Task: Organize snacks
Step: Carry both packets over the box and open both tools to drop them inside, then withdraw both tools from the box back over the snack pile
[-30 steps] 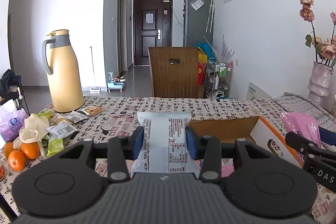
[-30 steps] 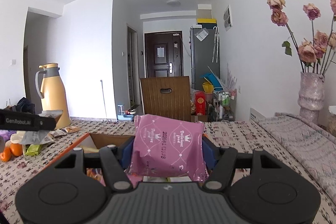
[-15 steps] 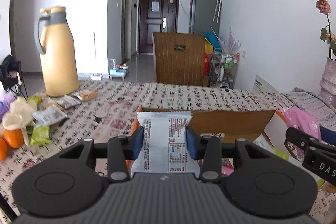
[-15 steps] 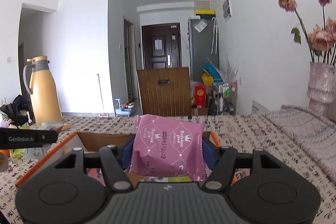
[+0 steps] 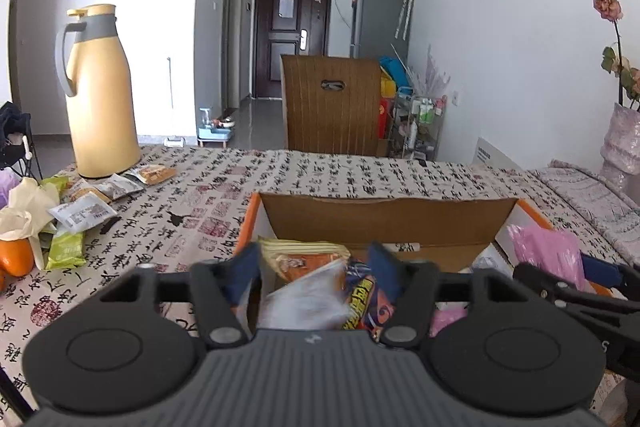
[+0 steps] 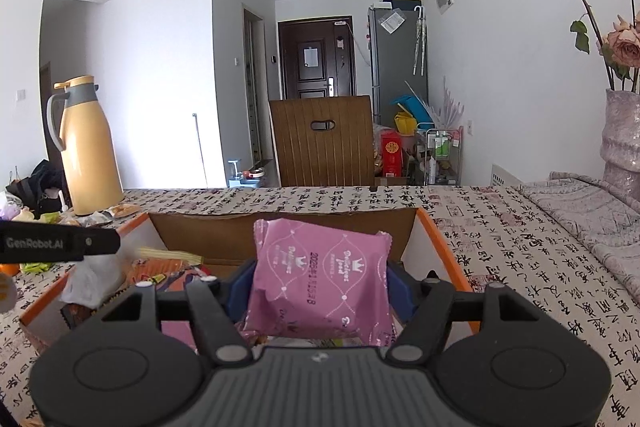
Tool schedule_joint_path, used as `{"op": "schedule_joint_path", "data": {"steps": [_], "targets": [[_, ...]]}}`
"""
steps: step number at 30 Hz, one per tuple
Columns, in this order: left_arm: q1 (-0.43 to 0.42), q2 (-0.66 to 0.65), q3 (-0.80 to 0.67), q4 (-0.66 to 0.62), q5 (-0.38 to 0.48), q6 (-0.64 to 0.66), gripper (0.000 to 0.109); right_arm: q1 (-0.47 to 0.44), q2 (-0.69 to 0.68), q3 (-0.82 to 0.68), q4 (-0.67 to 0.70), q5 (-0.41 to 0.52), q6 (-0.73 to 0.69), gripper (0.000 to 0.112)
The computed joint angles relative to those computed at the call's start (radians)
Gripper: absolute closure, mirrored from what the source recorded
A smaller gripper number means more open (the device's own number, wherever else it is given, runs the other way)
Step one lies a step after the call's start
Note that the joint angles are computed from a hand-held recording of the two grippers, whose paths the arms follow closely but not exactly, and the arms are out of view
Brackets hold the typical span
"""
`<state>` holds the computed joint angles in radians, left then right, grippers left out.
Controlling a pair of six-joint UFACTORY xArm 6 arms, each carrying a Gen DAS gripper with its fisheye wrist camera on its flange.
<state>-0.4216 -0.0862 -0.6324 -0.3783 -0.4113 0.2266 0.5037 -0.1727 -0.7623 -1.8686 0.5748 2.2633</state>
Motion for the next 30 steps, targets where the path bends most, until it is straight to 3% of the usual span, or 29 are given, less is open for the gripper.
{"op": "schedule_joint_path", "data": {"steps": [2,5,8,14,22,30], "targets": [[-0.008,-0.003,0.004,-0.02,-0.021,0.014,0.024,0.001,-0.005,0.003,-0.004,0.004,0.008,0.035],[-0.021,-0.003,0.011,-0.053,-0.055,0.033,0.006,0.006,-0.011,0.007,-0.005,0.015,0.017,0.014],[-0.013,-0.011,0.022,-0.017,-0.066,-0.004,0.006,0.006,-0.014,0.007,-0.007,0.011,0.019,0.01],[-0.022,-0.004,0.009,-0.074,-0.053,0.027,0.006,0.01,-0.018,0.012,0.009,0.006,0.003,0.009],[-0.003,-0.022,0.028,-0.007,-0.058,-0.038,0.006,0.01,-0.031,0.02,0.02,0.011,-0.004,0.009],[-0.03,-0.11,0.074,-0.074,-0.077,0.013,0.006,0.033,-0.091,0.054,0.057,0.053,-0.049,0.009]]}}
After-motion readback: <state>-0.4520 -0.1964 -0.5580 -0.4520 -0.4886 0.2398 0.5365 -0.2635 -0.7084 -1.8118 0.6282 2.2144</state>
